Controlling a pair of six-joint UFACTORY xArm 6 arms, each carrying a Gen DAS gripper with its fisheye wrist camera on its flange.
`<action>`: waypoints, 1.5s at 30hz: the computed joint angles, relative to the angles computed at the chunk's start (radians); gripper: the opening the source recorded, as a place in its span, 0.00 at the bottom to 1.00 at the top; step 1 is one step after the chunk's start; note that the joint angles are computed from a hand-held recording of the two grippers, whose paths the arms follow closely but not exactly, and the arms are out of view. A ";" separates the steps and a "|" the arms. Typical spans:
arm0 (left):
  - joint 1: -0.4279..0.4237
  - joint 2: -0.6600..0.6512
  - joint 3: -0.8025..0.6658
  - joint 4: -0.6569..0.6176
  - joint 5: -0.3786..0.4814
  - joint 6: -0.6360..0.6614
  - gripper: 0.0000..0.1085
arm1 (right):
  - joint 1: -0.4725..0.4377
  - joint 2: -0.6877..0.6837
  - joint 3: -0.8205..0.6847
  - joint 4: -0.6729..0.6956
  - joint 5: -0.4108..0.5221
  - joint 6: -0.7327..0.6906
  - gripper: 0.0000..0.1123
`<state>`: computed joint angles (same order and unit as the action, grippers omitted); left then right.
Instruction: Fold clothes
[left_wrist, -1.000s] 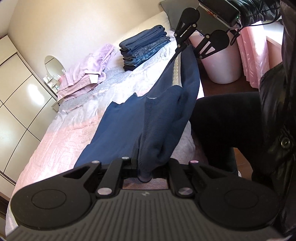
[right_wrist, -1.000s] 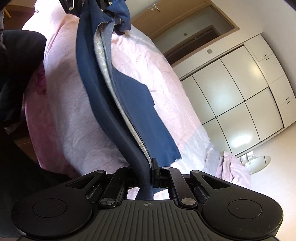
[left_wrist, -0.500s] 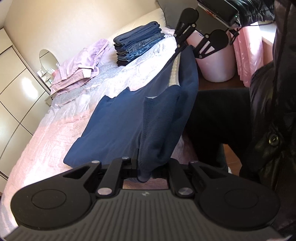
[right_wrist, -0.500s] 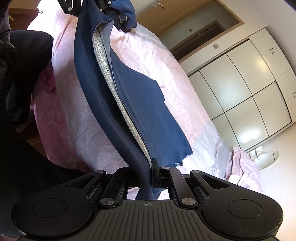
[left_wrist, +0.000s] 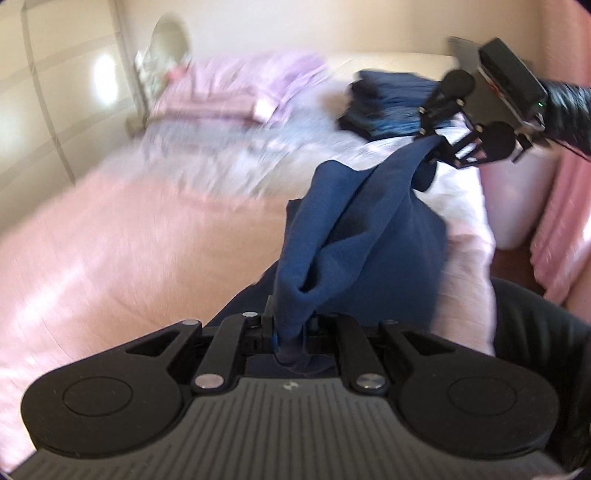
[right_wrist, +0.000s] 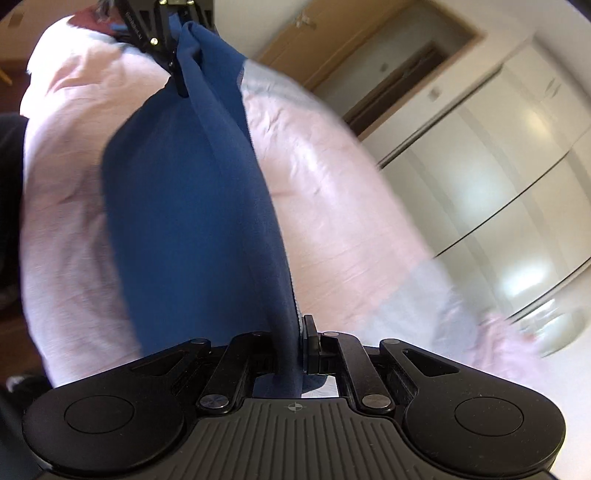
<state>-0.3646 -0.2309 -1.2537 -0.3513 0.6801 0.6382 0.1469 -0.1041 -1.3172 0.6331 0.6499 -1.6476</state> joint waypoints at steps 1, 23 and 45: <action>0.022 0.062 -0.042 -0.025 0.005 -0.002 0.09 | -0.005 0.090 -0.096 -0.040 0.046 0.059 0.04; 0.127 0.284 -0.087 -0.380 -0.071 -0.126 0.08 | -0.225 0.641 -0.642 0.306 0.400 0.842 0.04; 0.144 0.430 -0.199 -0.211 -0.081 -0.357 0.17 | -0.049 0.263 -0.191 0.412 0.112 0.554 0.36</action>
<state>-0.2208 0.1994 -1.4532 -0.5624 0.5990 0.2807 0.0974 0.1590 -1.5085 1.0454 0.7622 -1.0933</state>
